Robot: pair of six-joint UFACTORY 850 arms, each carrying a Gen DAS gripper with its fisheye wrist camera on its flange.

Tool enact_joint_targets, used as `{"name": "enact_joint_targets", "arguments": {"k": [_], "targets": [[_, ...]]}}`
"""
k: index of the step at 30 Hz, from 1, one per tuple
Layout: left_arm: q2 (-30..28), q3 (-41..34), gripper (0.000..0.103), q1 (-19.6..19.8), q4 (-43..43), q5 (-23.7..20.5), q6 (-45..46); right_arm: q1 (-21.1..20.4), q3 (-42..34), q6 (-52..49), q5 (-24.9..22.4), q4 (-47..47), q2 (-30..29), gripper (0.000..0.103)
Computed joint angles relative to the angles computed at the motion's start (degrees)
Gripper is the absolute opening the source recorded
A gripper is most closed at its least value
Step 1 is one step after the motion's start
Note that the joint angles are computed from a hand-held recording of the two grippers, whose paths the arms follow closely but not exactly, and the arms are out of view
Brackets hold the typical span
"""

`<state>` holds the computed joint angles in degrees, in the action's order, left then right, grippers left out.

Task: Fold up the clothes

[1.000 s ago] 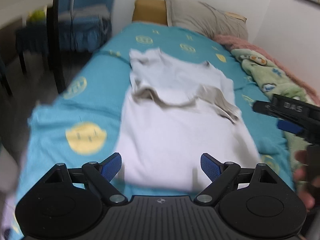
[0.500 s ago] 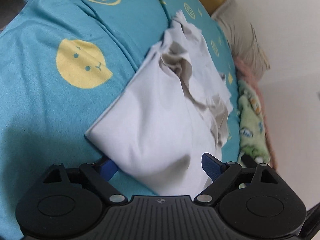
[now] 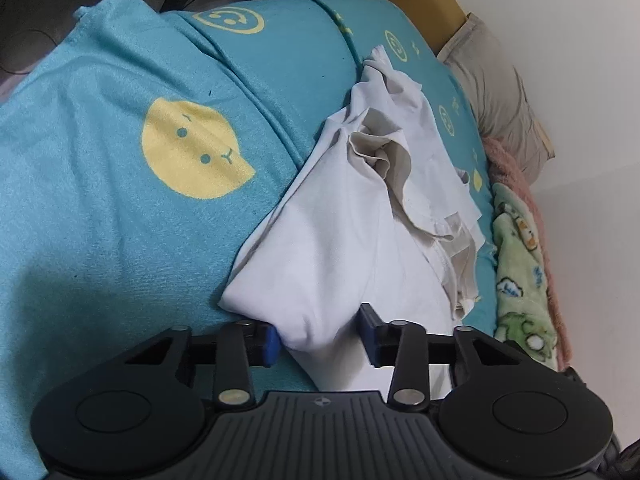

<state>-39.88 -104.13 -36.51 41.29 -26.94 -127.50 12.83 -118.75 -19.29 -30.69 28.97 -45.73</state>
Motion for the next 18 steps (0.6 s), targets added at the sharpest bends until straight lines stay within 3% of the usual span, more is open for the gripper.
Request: {"name": "enact_joint_targets", "arguments": {"k": [4, 7, 10, 12, 14, 16, 18], "targets": [[1.01, 1.87, 0.017, 0.10, 3.45, 1.37, -5.24, -2.99, 0.46, 3.10, -13.48, 14.67, -0.01, 0.081], [1.55, 2.42, 0.015, -0.30, 9.05, 1.35, -10.01, -5.10, 3.93, 4.71, -22.13, 26.60, 0.55, 0.081], [2.32, 3.47, 0.014, -0.79, 17.80, 1.56, -18.32, -5.58, 8.20, 5.94, -25.51, 32.47, 1.66, 0.083], [2.51, 3.78, 0.014, -0.92, 21.83, 1.53, -22.31, -5.43, 9.13, 7.40, -26.50, 35.22, 1.11, 0.083], [2.65, 3.99, 0.013, -1.02, 24.22, 1.13, -24.65, -5.46, 11.01, 8.57, -24.61, 38.67, 1.23, 0.083], [2.73, 4.27, 0.013, -1.08, 26.51, 0.97, -27.30, -5.34, 13.34, 10.57, -19.09, 39.14, 2.41, 0.080], [2.87, 4.57, 0.013, -1.15, 28.39, 0.84, -29.47, -5.02, 15.74, 13.38, -11.72, 37.00, 4.20, 0.065]]}}
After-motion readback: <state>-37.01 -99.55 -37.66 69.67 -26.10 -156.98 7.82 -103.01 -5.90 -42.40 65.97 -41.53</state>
